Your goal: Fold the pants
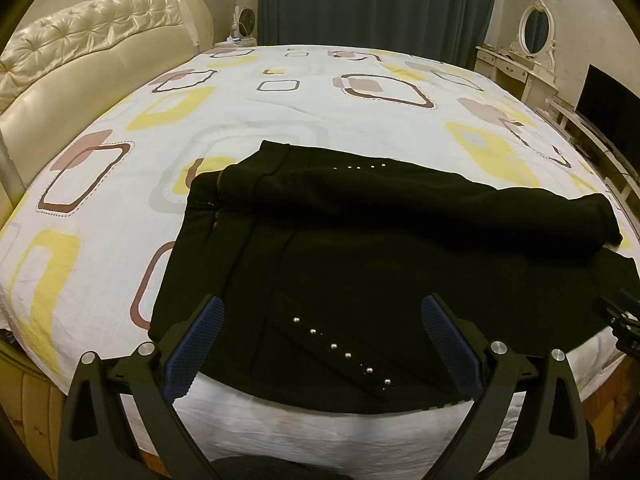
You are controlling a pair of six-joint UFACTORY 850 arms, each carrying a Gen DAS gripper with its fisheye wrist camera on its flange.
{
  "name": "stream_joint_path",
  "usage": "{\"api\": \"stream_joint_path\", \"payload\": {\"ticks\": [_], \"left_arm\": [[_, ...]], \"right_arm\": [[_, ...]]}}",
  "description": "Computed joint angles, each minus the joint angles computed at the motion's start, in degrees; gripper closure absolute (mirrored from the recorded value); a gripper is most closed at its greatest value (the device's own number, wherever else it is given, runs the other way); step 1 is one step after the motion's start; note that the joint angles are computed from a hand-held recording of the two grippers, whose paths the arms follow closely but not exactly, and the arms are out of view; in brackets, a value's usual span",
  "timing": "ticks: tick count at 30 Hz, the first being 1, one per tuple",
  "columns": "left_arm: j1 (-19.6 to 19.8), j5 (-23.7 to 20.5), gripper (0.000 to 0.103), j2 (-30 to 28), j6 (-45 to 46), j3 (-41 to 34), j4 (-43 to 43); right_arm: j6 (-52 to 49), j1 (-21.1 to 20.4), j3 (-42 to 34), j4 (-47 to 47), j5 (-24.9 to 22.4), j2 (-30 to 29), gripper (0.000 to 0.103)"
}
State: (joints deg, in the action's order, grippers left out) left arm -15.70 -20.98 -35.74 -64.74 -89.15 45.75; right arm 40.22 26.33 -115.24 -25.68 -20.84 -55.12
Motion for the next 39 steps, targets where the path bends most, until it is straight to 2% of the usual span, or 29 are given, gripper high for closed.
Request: {"api": "stream_joint_path", "payload": {"ticks": [16,39], "left_arm": [[-0.03,0.94,0.004,0.22,0.59,0.32,0.25],[-0.18,0.87,0.004,0.39,1.47,0.24,-0.43]], "right_arm": [[1.19,-0.30,1.62,-0.70,1.34,0.92,0.002],[0.25,-0.18,1.12,-0.13,0.75,0.79,0.002]]}}
